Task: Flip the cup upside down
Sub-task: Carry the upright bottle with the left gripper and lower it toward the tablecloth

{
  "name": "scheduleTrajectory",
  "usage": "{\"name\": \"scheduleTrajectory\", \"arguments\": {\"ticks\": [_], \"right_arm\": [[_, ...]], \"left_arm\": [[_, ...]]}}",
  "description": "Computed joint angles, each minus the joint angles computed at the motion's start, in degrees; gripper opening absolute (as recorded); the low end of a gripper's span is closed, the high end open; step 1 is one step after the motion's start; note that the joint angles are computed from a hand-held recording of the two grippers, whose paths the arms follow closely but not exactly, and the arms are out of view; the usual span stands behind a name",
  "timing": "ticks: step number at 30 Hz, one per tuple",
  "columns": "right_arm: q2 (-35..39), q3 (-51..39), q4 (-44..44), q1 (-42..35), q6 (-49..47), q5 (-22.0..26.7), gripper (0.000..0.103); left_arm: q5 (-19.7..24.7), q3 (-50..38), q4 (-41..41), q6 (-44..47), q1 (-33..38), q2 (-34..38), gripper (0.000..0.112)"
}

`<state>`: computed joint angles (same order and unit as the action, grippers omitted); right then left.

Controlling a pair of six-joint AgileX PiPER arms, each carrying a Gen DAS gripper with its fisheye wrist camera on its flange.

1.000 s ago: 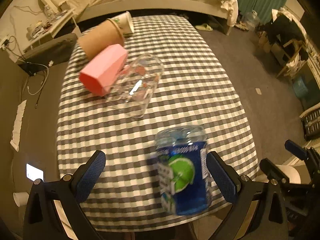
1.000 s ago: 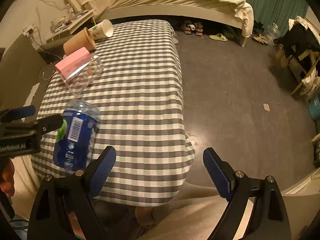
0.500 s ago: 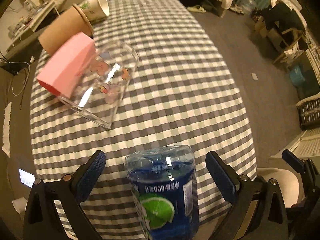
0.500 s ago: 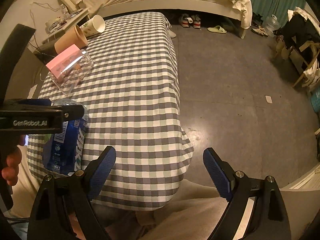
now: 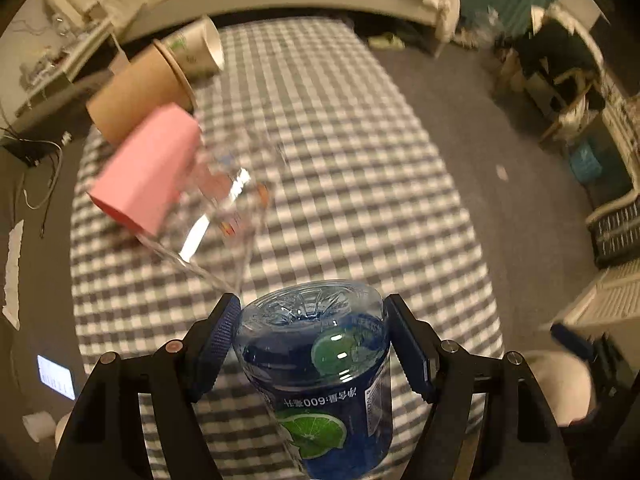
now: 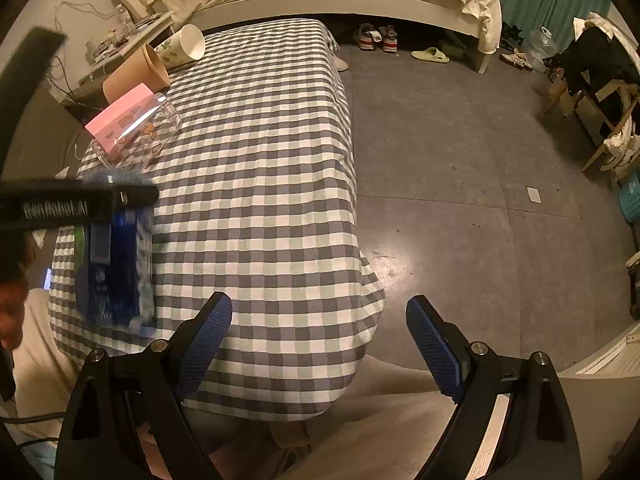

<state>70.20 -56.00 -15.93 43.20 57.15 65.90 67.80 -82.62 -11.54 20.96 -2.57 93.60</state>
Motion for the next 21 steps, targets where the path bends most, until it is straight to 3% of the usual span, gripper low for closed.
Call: {"name": "scheduleTrajectory", "arguments": {"ticks": [3,9,13,15,18,21], "right_arm": [[0.0,-0.1,-0.3,1.0,0.9,0.6,0.089],[-0.4,0.1,-0.9,2.2,2.6,2.0,0.089],[-0.6,0.0,-1.3,2.5,3.1,2.9,0.089],[-0.6,-0.2,-1.4,2.6,3.2,3.1,0.089],[-0.1,-0.5,-1.4,2.8,3.2,3.2,0.089],[0.1,-0.9,-1.5,3.2,3.5,3.2,0.089]], "left_arm": [[-6.0,2.7,-3.3,2.6,1.4,-2.9,0.076],[-23.5,15.0,-6.4,8.4,0.3,-11.9,0.076],[-29.8,22.1,-7.7,13.6,-0.5,-16.5,0.076],[-30.0,24.1,-8.0,15.5,-0.6,-18.3,0.076],[-25.3,23.6,-9.1,15.5,0.5,-18.4,0.075],[-24.0,23.9,-9.3,14.7,1.3,-17.4,0.075]]}}
